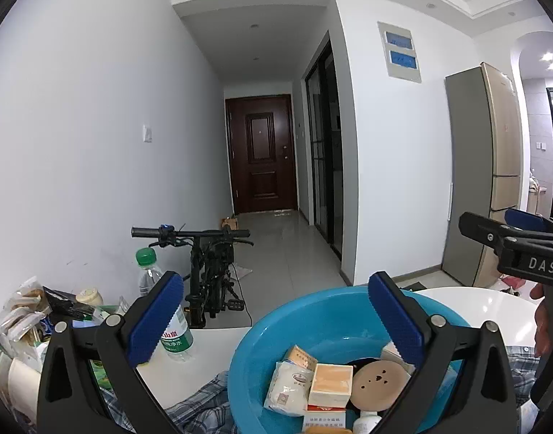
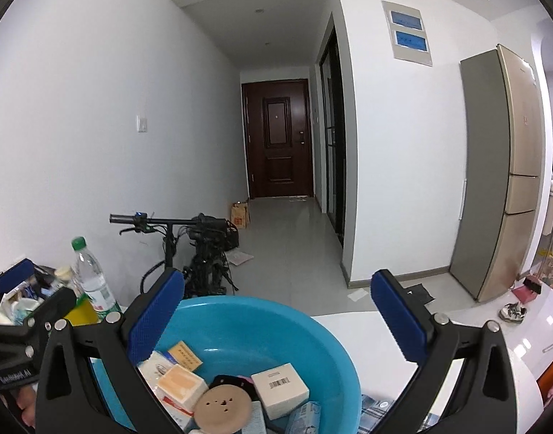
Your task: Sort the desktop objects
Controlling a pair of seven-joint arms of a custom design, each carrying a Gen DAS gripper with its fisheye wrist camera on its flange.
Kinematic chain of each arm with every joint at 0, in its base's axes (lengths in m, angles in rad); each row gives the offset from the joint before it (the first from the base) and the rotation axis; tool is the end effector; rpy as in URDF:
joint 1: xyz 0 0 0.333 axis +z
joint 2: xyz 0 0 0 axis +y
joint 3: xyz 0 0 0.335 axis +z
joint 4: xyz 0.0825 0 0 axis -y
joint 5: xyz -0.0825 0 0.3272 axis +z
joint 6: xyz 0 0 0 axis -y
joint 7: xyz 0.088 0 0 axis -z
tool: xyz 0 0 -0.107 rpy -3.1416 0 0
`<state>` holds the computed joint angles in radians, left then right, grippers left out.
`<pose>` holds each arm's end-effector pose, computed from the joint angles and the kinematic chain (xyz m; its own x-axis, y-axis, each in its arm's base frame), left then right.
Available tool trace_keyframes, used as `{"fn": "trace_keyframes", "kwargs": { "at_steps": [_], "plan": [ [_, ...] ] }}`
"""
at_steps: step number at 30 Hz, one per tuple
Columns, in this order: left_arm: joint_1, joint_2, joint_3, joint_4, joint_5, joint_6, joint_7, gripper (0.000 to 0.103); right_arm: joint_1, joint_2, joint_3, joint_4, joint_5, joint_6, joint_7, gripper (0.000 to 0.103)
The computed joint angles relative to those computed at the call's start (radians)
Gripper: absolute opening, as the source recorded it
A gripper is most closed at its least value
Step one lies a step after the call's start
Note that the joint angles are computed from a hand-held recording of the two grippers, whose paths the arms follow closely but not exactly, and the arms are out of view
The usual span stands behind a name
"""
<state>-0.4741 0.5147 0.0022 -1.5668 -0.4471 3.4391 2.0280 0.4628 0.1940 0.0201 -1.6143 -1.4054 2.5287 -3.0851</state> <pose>0.6283 -0.2651 0.5495 -0.3472 -0.9360 -0.0579 -0.2026 0.1351 -0.9699 0.5428 0.2947 0.6182 -0.1647 -0.9849 -0.0528 -0.2748 0.0972 -0.9566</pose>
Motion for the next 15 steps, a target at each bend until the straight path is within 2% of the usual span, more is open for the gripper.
{"fn": "trace_keyframes", "kwargs": {
  "at_steps": [3,5,7,10,13,15],
  "plan": [
    [0.085,-0.047,-0.11,-0.059,0.045,-0.006,-0.014,0.103,0.01,-0.02,0.011,-0.013,0.009,-0.015,-0.016,0.103],
    [0.092,-0.07,-0.121,-0.094,0.057,-0.002,-0.022,0.103,0.015,-0.028,0.021,-0.02,0.028,-0.025,-0.036,0.103],
    [0.075,-0.099,-0.104,-0.138,0.056,0.009,-0.018,0.103,0.02,-0.036,0.033,-0.032,0.053,-0.032,-0.067,0.103],
    [0.099,-0.148,-0.138,-0.218,0.073,0.04,-0.016,0.103,0.033,-0.06,0.048,-0.07,0.059,-0.037,-0.074,0.103],
    [0.192,-0.197,-0.24,-0.312,0.134,0.081,-0.065,0.103,0.038,-0.097,0.066,-0.122,0.039,-0.03,-0.041,0.103],
    [0.293,-0.221,-0.336,-0.377,0.221,0.114,-0.155,0.103,0.04,-0.124,0.081,-0.157,0.034,-0.044,-0.011,0.103]
  ]
}}
